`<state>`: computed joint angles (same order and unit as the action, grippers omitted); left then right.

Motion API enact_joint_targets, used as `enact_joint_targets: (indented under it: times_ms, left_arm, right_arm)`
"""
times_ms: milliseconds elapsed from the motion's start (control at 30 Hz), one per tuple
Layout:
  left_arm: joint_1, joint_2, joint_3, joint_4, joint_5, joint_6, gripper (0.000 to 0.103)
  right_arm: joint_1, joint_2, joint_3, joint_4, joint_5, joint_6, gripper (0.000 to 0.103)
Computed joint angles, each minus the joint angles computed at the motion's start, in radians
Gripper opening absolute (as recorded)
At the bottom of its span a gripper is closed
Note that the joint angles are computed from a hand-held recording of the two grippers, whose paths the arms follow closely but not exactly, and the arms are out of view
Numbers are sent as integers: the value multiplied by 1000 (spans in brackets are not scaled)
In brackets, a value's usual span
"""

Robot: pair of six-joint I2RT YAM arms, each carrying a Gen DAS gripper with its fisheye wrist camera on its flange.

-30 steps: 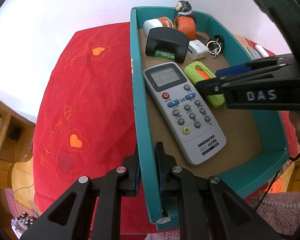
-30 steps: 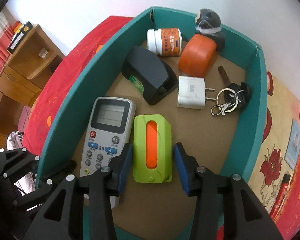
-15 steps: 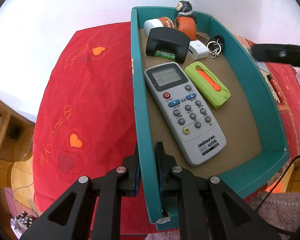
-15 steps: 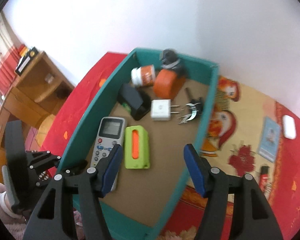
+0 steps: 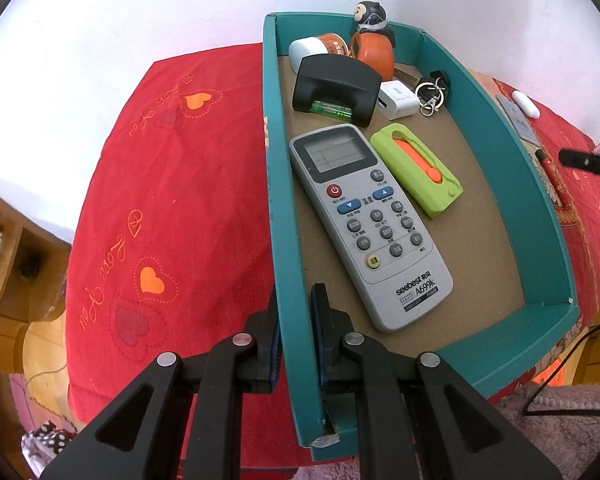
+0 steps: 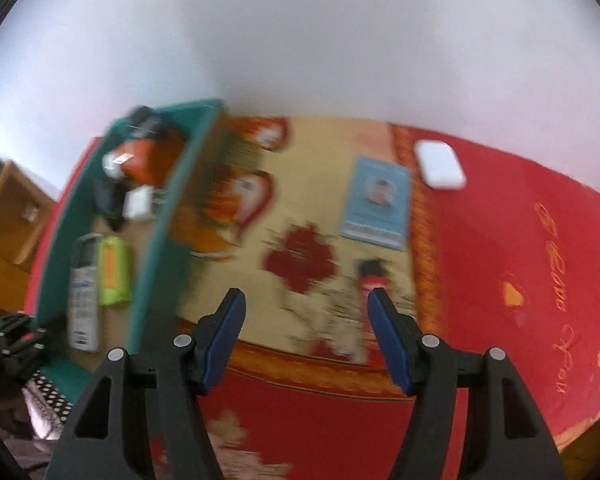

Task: Organize objects
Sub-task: 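Move the right gripper back to the red lighter, then grasp the red lighter with the right gripper and lift it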

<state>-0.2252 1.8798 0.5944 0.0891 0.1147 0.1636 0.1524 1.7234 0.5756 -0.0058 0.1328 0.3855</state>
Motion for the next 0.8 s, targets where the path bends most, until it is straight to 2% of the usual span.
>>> enact_joint_targets:
  times_ms: [67,133,300,400,567,800]
  left_arm:
    - [0,0,0,0,0,0,14]
    - [10,20,22,-4,3,10,14]
    - [8,20,22,-3,3,8,14]
    - [7,20,22,-3,2,9,14]
    - [19,40,41,-5,8,21,14]
    - [23,40,40,-5,10,26,14]
  right_arm:
    - [-33,26,-20,24,3,-17,63]
    - [-61,54,-34,52,-5,-25,59]
    - [-85,120,-40,96,4,-50,40]
    - [-98,145,-41,115,-7,-53,33]
    - [-117,159,-48,134,-31,-57,27]
    - [-129,156,-53,137,-45,-72,24]
